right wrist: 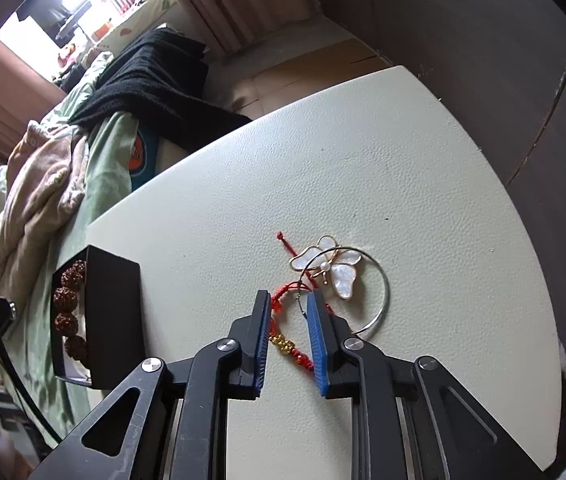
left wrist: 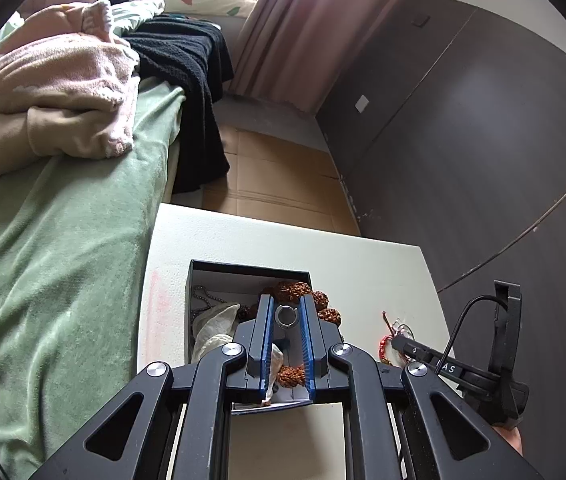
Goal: Organize jewelry
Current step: 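Carry the silver ring into the black box with left tool while right tool grasps the silver hoop, then lower the silver hoop into the black box and open the right tool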
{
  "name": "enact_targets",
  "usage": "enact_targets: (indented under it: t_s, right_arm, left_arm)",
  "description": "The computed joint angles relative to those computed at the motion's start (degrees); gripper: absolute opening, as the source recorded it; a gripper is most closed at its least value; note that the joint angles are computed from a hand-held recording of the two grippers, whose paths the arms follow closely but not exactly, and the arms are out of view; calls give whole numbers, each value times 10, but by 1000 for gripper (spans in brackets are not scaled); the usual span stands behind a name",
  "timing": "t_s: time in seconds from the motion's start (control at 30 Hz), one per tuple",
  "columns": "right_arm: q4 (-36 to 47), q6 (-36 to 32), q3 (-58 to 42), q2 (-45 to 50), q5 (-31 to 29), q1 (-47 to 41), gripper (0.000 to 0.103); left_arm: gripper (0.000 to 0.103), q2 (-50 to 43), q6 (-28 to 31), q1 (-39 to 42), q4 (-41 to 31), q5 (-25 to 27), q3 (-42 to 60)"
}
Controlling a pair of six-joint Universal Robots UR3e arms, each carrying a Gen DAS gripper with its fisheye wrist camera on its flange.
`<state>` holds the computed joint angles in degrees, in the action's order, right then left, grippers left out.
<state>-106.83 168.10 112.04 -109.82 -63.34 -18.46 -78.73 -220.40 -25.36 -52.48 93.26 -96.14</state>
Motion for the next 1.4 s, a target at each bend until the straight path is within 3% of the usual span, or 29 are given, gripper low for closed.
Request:
enact_targets:
  t_s: [0.13,0.47,0.63,0.7,0.77,0.83,1.0,1.13,1.27,1.4]
  right_arm:
    - [-14,10,-5,17,-27,21,19]
    - [-45,22,-14,41,-84,57,5]
    - [-19,10,-4,7,-43,7,5]
    - [14,-13,-6,-21,0,-27,5]
    - [43,-34,-6,-52,39,-55,5]
    - [70,-56,-8,-85,79,-81,5]
    - [180,-125,-31,-138,182,-122,5]
    - [221,-141,-46,-153,246,-97,5]
    - [136,-72,-43,-133,264,-13,5]
    - [9,20,-41,-79,242,94,5]
  left_arm:
    - [13,-5,2,6,5,-6,0]
    - [13,-19,2,10,7,-13,4]
    - [13,-25,6,13,-2,-25,6]
    - [17,-26,8,17,-15,-35,12]
    - [44,-20,5,27,-25,-53,6]
    - [61,-3,-9,29,-16,-49,-10]
    - [62,35,-18,32,-26,-34,-24]
    - [62,61,-18,41,-52,-29,-26]
    - [62,104,-16,65,-61,-36,-42]
    - [62,149,-8,97,-84,-51,-56]
